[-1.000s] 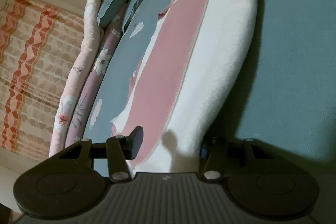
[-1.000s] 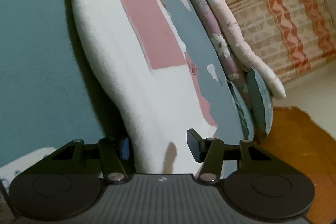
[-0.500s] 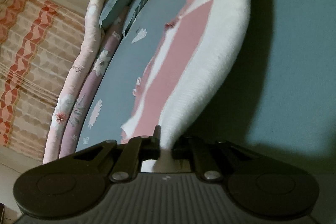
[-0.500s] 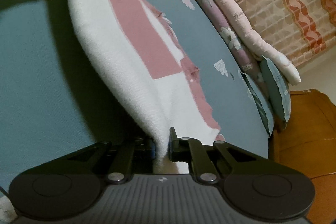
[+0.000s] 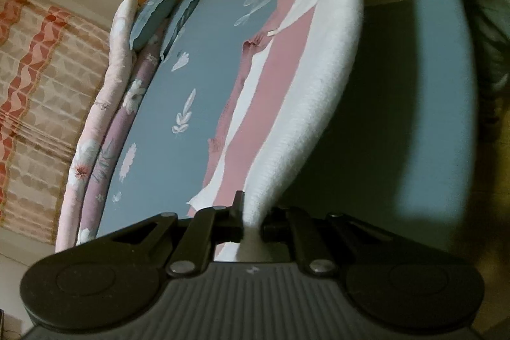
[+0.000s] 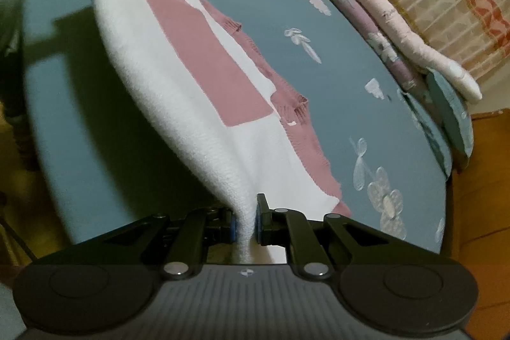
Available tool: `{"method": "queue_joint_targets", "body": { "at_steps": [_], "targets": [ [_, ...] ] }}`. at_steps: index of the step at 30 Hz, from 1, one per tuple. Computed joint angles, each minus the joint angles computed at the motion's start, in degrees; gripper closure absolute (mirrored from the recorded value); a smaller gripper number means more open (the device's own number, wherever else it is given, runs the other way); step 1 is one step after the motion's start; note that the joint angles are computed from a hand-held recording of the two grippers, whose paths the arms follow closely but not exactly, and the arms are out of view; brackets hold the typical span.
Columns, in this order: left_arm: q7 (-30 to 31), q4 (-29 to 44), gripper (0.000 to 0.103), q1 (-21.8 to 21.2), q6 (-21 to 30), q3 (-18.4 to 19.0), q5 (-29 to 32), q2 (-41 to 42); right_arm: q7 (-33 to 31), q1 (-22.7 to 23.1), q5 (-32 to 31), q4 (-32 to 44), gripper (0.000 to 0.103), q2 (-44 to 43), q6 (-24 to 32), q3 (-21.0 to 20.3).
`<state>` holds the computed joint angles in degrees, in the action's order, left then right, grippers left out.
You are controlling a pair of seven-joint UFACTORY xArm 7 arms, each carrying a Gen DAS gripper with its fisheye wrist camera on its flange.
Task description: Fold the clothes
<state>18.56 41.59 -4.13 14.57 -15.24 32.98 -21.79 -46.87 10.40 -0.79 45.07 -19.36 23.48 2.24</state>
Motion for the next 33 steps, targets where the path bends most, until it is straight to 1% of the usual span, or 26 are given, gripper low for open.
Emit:
{"method": "queue_joint_targets", "body": {
  "at_steps": [3, 5, 6, 7, 8, 10, 12, 15, 17, 18, 19, 20, 21, 24, 26, 29, 31, 32, 33],
  "targets": [
    [0.64, -1.86, 0.095, -1.67, 2.08, 0.59, -2.40, -1.86, 0.83, 0.47, 0.81, -2.37, 0.090, -2.74, 2.75, 0.15],
    [1.27, -2.04, 0.090, -3.11, 4.89, 1.13, -4.75, -1.86, 2.18, 0.39, 1.10, -3.10, 0.088, -2.91, 4.68, 0.46],
    [2.72, -2.18, 0.089, -4.60, 6.63, 2.02, -6.50, -2.22, 2.83, 0.39, 1.26, -3.45, 0.088, -2.96, 5.61, 0.57],
    [4.33, -2.27, 0.087, -6.10, 8.55, 2.92, -8.40, -2.64, 2.85, 0.48, 1.36, -3.80, 0.086, -3.05, 5.95, 0.44],
    [6.33, -2.46, 0.087, -7.69, 10.46, 3.95, -10.45, -3.33, 2.67, 0.64, 1.63, -4.03, 0.083, -3.58, 7.42, 0.16],
    [8.53, -3.43, 0.087, -8.69, 12.52, 4.46, -11.97, -5.38, 2.29, 0.71, 2.00, -4.76, 0.082, -4.89, 8.93, -0.30],
    [11.46, -3.16, 0.087, -10.08, 15.57, 5.76, -14.70, -6.94, 2.19, 0.33, 1.88, -5.12, 0.081, -6.52, 10.51, -0.61],
    [14.30, -1.32, 0.086, -11.89, 20.65, 7.95, -20.86, -9.07, 0.18, 1.36, 5.26, -3.96, 0.081, -8.31, 14.23, -2.86],
    [13.42, 0.36, 0.085, -11.83, 20.49, 8.61, -24.44, -8.64, -0.80, 2.05, 8.88, -2.56, 0.081, -9.33, 16.21, -4.62],
    [12.80, 1.25, 0.084, -11.81, 20.26, 8.94, -26.17, -8.31, -0.56, 2.37, 11.15, -2.02, 0.081, -9.29, 16.08, -5.25],
    [12.13, 2.15, 0.080, -11.81, 20.02, 9.26, -27.85, -7.96, -0.28, 2.68, 13.41, -1.48, 0.081, -9.23, 15.93, -5.85],
    [10.43, 2.80, 0.078, -11.25, 19.16, 8.85, -28.83, -6.85, 0.06, 2.97, 15.65, -0.93, 0.081, -9.14, 15.75, -6.41],
    [8.44, 3.42, 0.078, -10.64, 18.17, 8.34, -29.56, -5.56, 1.26, 2.84, 17.28, -0.57, 0.081, -8.37, 15.11, -6.38],
    [4.40, 5.71, 0.078, -11.00, 18.55, 8.71, -33.88, -0.19, 3.83, 2.90, 21.60, 0.83, 0.081, -4.10, 14.40, -6.30],
    [3.03, 6.26, 0.078, -11.13, 19.25, 9.10, -35.65, 1.94, 5.26, 2.35, 22.69, -0.20, 0.081, -2.53, 13.45, -5.52],
    [0.08, 4.58, 0.078, -10.23, 18.82, 8.87, -35.67, 2.58, 6.96, 1.57, 23.98, -2.53, 0.081, -1.69, 11.94, -4.98],
    [-2.24, 2.62, 0.077, -9.59, 18.60, 8.89, -35.70, 1.76, 8.07, 0.81, 23.52, -4.63, 0.081, -1.70, 10.59, -4.48],
    [-2.59, 1.82, 0.077, -9.60, 18.40, 9.42, -36.34, 1.28, 8.45, 0.44, 22.90, -5.44, 0.081, -1.77, 10.04, -4.30],
    [-2.73, 1.09, 0.076, -9.64, 18.20, 10.03, -37.15, 0.80, 7.97, 0.75, 23.80, -6.51, 0.081, -2.28, 8.97, -4.78]
  ]
}}
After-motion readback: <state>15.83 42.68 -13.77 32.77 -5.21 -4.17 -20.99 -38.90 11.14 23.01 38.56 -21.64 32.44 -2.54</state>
